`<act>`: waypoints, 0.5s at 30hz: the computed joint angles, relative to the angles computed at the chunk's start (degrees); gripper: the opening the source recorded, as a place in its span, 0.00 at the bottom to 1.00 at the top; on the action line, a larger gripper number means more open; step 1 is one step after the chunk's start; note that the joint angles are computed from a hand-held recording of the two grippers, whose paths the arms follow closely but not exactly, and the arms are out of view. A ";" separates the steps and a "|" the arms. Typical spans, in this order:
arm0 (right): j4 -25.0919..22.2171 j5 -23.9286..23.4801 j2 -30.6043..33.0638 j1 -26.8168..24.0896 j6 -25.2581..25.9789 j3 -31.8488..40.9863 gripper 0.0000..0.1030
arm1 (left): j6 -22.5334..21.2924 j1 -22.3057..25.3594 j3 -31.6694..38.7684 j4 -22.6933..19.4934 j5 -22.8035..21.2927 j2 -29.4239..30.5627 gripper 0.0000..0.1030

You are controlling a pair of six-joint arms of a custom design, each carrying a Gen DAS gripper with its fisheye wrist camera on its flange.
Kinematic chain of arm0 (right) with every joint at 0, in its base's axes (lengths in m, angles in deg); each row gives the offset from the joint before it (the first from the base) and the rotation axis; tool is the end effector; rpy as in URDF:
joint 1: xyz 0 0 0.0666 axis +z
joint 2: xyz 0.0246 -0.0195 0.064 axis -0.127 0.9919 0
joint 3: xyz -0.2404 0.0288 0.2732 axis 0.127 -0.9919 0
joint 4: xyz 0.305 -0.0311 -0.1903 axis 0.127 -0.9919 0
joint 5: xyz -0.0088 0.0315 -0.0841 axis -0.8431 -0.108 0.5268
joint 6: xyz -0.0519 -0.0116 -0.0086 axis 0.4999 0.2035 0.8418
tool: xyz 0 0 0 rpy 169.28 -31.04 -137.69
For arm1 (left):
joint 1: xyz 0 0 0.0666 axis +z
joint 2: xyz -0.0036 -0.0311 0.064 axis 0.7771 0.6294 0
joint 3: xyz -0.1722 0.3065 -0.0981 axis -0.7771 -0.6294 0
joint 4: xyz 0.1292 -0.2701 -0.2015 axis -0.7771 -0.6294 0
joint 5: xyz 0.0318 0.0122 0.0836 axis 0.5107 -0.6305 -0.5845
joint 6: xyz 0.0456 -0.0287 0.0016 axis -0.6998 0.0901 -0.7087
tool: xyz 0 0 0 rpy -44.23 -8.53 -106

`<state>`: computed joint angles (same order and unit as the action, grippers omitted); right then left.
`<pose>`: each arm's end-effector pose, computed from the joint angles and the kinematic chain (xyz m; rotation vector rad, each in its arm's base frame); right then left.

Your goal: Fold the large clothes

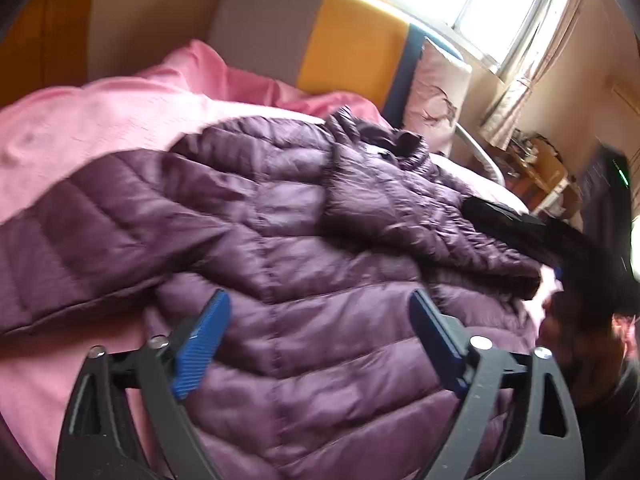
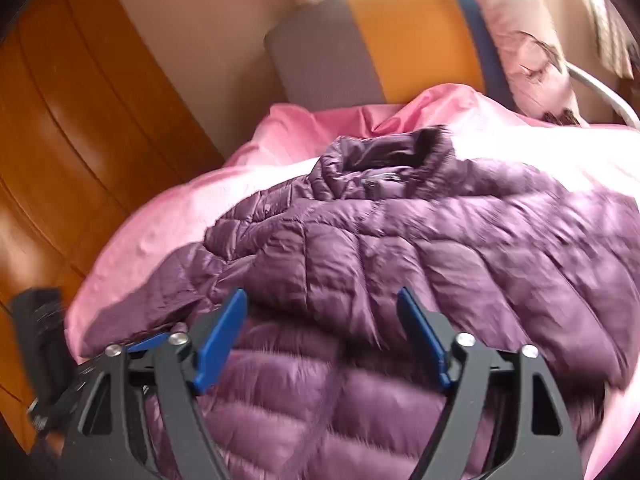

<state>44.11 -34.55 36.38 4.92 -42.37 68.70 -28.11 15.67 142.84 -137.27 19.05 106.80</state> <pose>0.4103 0.1045 0.4133 -0.2220 2.3725 0.7568 0.3758 -0.2592 0.4193 -0.1815 2.4079 -0.4117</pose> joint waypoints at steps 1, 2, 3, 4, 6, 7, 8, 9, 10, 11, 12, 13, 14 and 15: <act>0.46 -1.93 -1.80 -1.86 -0.82 -1.97 0.82 | 0.26 0.64 1.11 0.36 2.12 1.15 0.82; 0.58 -3.65 -2.73 -3.43 -1.80 -2.90 0.86 | 0.59 1.23 1.93 0.75 3.60 2.11 0.82; 0.95 -5.61 -4.20 -5.11 -2.96 -4.74 0.88 | 1.03 1.82 2.97 1.00 4.99 3.20 0.82; 1.36 -8.07 -5.69 -7.21 -4.24 -6.73 0.92 | 1.56 2.54 4.39 1.15 6.36 4.73 0.82; 1.81 -12.08 -7.40 -11.44 -7.04 -8.78 0.95 | 2.16 3.74 7.61 1.02 8.49 8.03 0.82; 3.31 -14.34 -8.15 -13.76 -9.27 -10.52 0.97 | 2.31 4.02 8.99 0.64 9.08 9.29 0.82; 5.06 -16.19 -8.71 -15.84 -11.62 -12.11 0.98 | 2.38 4.43 10.93 0.07 9.77 11.04 0.82; 6.43 -17.60 -9.09 -17.72 -13.57 -13.35 0.98 | 2.45 4.58 12.23 -0.40 9.90 12.15 0.82; 7.65 -18.54 -8.89 -19.43 -15.49 -14.12 0.98 | 2.48 4.90 14.22 -1.19 10.40 13.87 0.82; 9.00 -19.31 -8.50 -20.80 -17.39 -14.73 0.98 | 2.70 5.20 15.87 -1.91 11.07 15.31 0.79; 9.84 -19.94 -8.41 -21.68 -18.75 -15.21 0.98 | 3.19 5.54 17.97 -3.05 12.08 17.13 0.74; 11.23 -20.12 -7.73 -22.41 -20.63 -15.60 0.98 | 3.55 5.86 19.07 -3.76 12.87 18.12 0.71; 12.18 -20.30 -7.24 -23.12 -22.02 -15.87 0.98 | 4.26 6.25 20.20 -4.30 13.91 19.28 0.65; 13.56 -20.63 -6.88 -23.69 -23.55 -16.38 0.98 | 5.01 6.60 20.57 -4.24 14.85 19.90 0.59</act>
